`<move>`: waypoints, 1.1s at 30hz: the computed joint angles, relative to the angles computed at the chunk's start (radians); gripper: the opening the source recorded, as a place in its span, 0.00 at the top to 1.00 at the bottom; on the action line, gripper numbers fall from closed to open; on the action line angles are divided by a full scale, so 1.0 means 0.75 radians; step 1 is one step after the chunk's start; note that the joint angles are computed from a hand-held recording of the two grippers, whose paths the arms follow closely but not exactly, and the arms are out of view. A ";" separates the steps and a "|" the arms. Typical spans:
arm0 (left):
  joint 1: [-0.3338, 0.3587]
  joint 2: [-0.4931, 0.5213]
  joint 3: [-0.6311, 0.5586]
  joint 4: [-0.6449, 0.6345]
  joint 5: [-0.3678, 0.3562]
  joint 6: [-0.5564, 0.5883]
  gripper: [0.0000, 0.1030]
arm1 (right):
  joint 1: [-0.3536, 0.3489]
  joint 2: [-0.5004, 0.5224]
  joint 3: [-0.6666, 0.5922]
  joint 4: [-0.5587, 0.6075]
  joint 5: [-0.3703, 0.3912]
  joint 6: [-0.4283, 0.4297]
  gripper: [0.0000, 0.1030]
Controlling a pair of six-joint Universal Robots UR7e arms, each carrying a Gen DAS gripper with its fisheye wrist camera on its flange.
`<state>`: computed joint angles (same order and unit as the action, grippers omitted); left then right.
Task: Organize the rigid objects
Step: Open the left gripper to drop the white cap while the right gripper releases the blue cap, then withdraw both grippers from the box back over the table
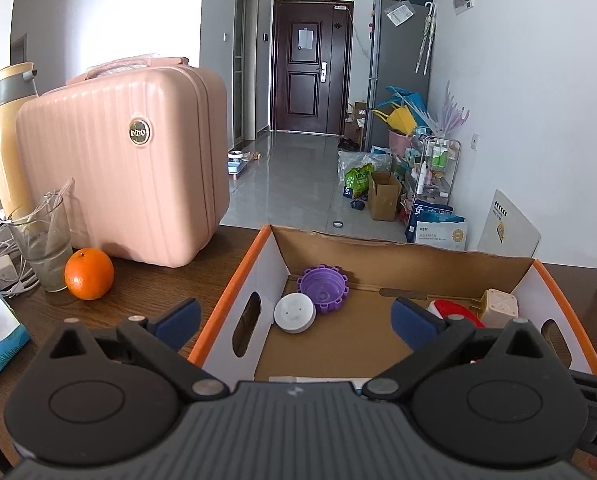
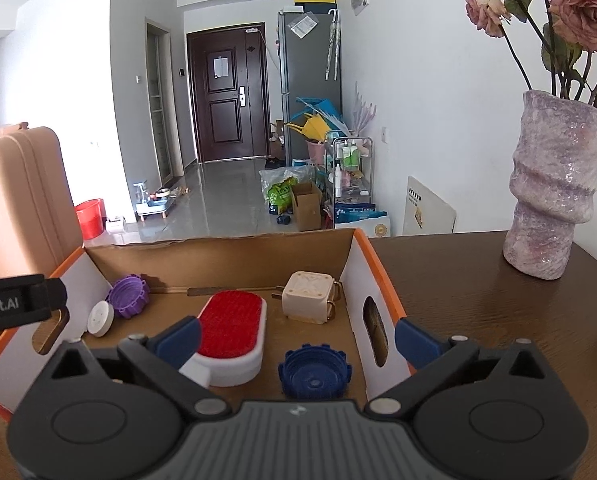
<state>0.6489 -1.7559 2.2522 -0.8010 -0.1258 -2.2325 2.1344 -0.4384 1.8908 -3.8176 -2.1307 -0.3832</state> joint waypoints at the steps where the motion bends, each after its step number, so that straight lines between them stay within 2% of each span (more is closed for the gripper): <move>1: -0.002 0.000 -0.004 0.016 -0.001 -0.015 0.00 | 0.000 -0.004 0.004 -0.003 0.003 0.000 0.00; 8: -0.060 0.018 -0.032 0.256 -0.042 -0.244 0.00 | 0.016 -0.028 0.039 -0.032 0.016 -0.022 0.00; 13: -0.116 0.011 -0.021 0.335 -0.089 -0.311 0.00 | 0.026 -0.049 0.080 -0.055 0.024 -0.032 0.00; 19: -0.214 -0.045 0.026 0.357 -0.177 -0.322 0.00 | 0.040 -0.083 0.158 -0.108 0.037 -0.043 0.00; 25: -0.377 -0.110 0.085 0.387 -0.315 -0.321 0.00 | 0.066 -0.124 0.263 -0.186 0.043 -0.065 0.00; 33: -0.662 -0.209 0.177 0.417 -0.557 -0.319 0.00 | 0.099 -0.191 0.431 -0.308 0.068 -0.062 0.00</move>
<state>0.1527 -1.9123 2.3847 -0.4885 -0.5434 -2.4715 2.2084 -0.5813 2.2141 -4.0489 -2.0798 -0.4296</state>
